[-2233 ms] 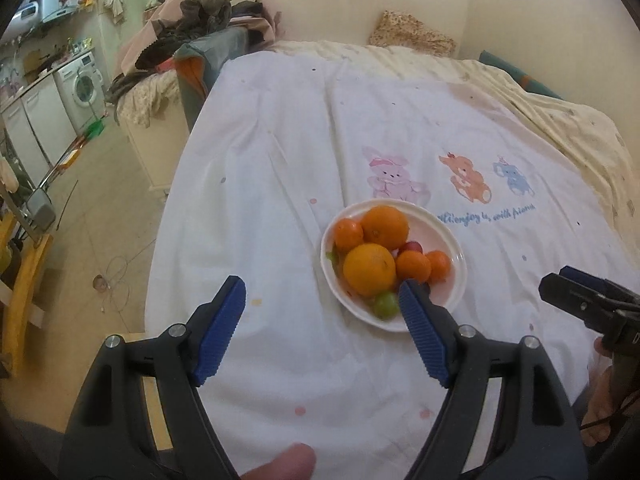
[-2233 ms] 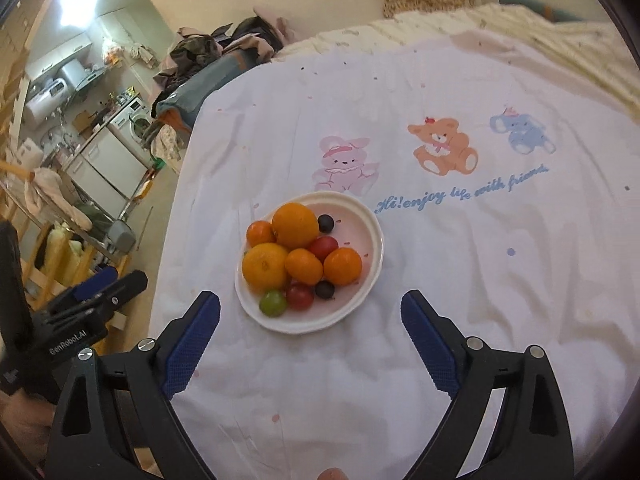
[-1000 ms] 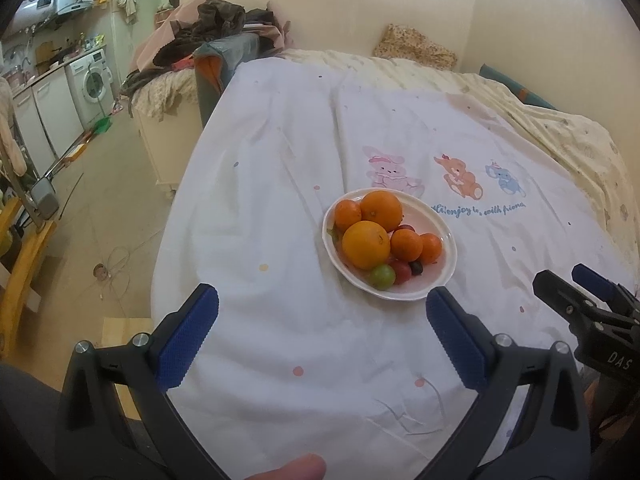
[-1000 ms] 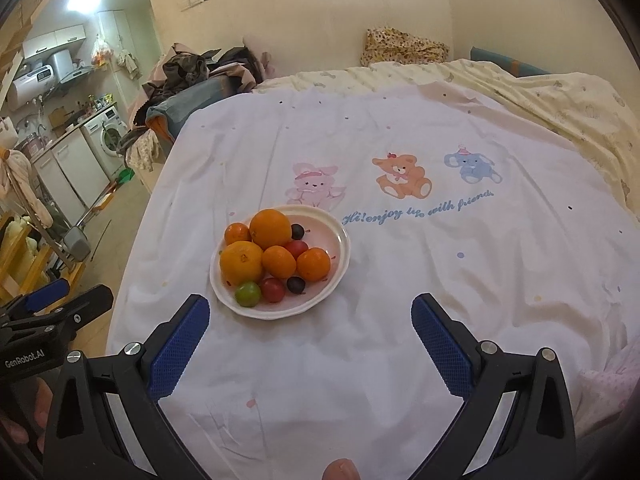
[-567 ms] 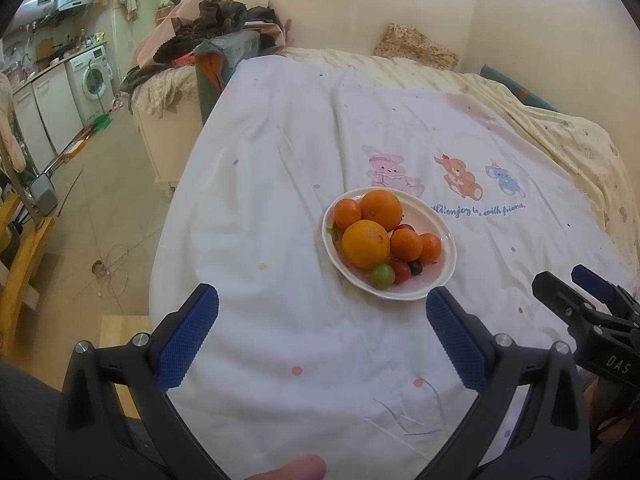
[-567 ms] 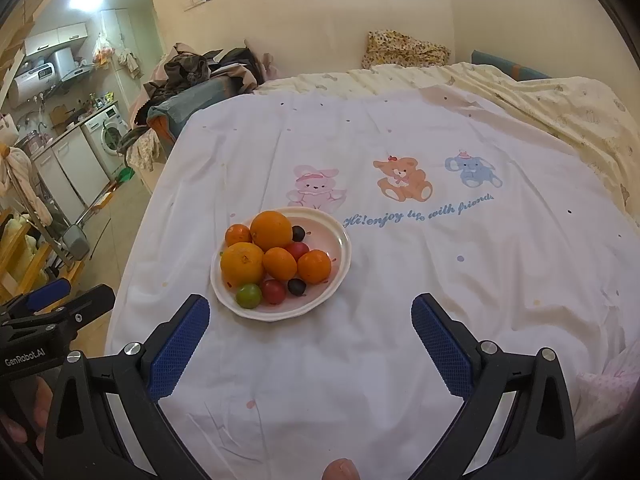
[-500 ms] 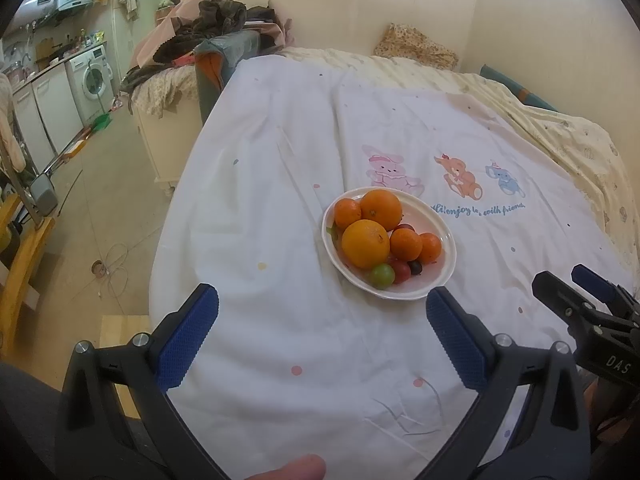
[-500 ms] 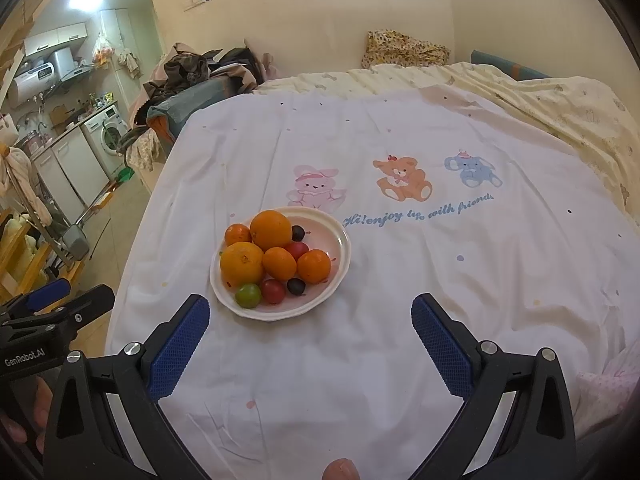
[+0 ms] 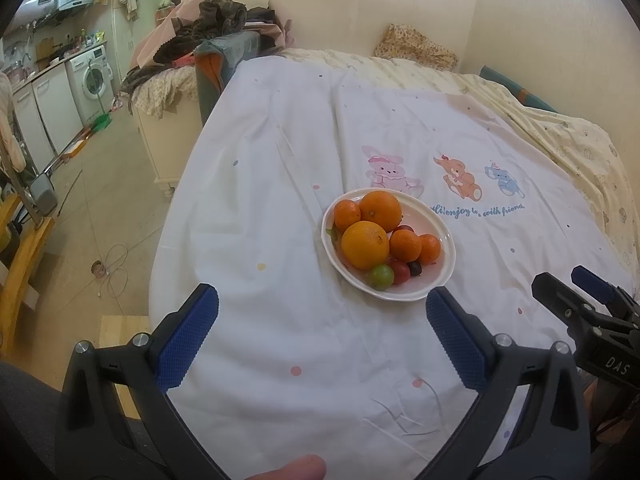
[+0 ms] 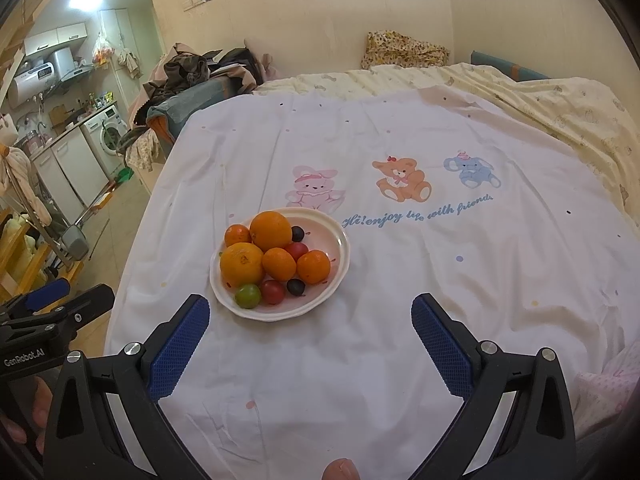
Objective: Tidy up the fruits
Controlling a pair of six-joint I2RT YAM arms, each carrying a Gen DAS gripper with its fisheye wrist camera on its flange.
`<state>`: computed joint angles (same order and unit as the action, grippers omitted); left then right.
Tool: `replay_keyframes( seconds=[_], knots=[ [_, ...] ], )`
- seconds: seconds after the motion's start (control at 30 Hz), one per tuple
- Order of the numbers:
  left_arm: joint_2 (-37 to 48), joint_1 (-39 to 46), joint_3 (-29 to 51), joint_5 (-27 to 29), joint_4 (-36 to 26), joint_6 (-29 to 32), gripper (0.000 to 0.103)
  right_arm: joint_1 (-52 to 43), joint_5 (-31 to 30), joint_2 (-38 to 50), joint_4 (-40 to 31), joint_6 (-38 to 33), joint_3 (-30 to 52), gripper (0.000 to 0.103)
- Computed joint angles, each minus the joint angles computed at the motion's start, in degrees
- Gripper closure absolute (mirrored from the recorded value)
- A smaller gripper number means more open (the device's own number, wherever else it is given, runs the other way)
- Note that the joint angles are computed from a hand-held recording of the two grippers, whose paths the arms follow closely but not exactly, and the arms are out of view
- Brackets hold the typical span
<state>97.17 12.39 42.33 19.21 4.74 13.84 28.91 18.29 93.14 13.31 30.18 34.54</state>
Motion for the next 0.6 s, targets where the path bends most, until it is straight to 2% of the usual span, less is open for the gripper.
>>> replay_keyframes(
  seconds=[0.6],
  knots=[
    [0.34, -1.29, -0.72, -0.85, 1.54, -1.05, 0.001, -0.81, -0.05, 0.33, -0.6, -0.65, 0.53, 0.0]
  ],
)
